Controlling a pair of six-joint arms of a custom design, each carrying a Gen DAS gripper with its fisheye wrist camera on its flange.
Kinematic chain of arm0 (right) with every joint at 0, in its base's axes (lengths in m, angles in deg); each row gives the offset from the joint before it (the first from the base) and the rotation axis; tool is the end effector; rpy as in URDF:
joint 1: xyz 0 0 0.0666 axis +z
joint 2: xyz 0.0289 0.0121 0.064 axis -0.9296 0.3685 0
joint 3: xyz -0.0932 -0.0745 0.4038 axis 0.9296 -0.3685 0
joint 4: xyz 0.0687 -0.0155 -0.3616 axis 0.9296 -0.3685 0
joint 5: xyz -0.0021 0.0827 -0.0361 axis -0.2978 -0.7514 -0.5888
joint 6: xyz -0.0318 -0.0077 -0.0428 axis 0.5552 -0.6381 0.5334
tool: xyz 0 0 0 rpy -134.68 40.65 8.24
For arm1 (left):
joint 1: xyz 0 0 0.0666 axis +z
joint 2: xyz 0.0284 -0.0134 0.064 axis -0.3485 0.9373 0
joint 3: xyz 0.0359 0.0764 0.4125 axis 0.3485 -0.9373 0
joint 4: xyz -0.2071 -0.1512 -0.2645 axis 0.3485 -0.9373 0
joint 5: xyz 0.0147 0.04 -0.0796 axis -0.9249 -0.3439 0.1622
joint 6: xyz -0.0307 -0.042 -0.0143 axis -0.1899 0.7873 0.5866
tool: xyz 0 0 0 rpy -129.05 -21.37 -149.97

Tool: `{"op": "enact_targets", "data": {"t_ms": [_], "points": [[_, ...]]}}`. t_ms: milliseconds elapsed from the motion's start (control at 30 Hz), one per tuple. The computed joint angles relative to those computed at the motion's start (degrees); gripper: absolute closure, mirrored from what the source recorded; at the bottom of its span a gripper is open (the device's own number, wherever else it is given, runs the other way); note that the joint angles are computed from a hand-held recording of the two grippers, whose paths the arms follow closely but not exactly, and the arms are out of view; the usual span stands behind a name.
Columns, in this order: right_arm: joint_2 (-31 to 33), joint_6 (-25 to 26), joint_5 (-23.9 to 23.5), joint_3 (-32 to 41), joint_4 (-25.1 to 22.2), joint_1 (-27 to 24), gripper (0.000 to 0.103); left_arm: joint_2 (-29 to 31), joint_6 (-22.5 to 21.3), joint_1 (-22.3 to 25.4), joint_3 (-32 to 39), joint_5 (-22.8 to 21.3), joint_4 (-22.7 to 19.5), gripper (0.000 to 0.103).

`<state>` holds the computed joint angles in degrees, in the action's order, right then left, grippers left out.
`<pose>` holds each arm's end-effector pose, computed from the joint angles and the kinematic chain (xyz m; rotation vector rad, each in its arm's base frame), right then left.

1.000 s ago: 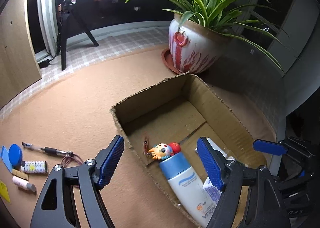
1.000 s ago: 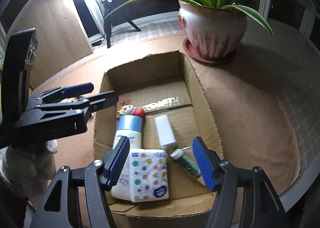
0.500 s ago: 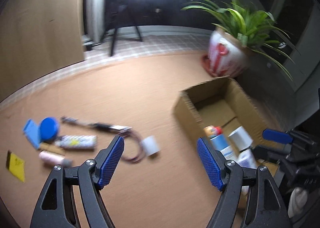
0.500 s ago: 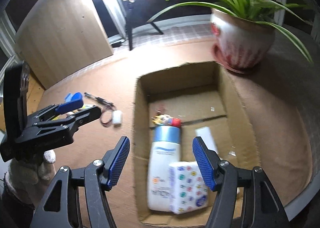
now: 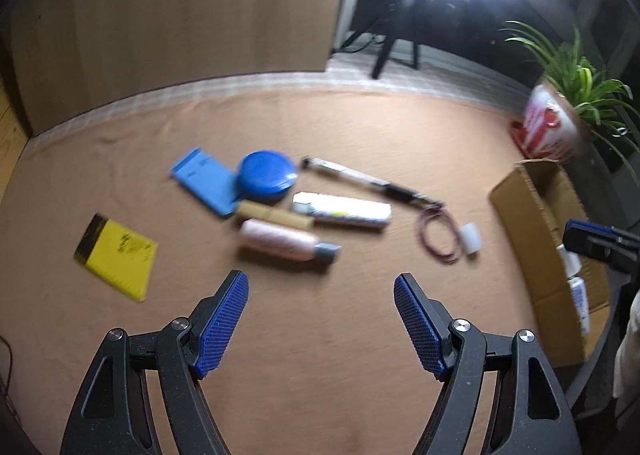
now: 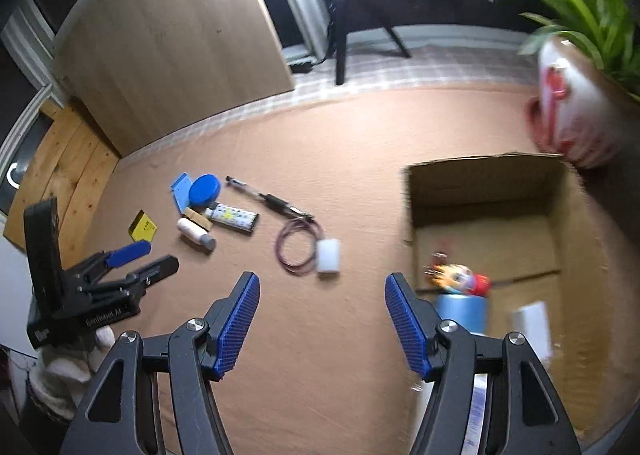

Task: Organize objects
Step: 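Withdraw both open tools from the box back over the table items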

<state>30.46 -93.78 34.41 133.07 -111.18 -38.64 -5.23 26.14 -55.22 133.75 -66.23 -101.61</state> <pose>0.4627 0.2740 0.5245 -0.5883 2.6549 0.5389 0.3777 -0.2539 0.4883 -0.2212 2.6093 -0.1736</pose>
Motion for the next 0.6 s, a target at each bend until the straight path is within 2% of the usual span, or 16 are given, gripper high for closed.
{"op": "enact_targets", "data": {"t_ms": [133, 400, 600], "points": [[3.35, -1.35, -1.02, 3.4, -1.63, 1.57, 0.044, -0.62, -0.79, 1.28, -1.67, 0.32, 0.05, 0.025], [12.15, -1.9, 1.42, 12.78, -7.59, 3.13, 0.059, 1.4, -2.36, 3.1, -1.0, 1.93, 0.85, 0.024], [16.37, -2.65, 3.5, 16.99, -10.97, 3.4, 0.065, 2.93, -3.63, 3.38, 0.4, 2.21, 1.06, 0.024]]}}
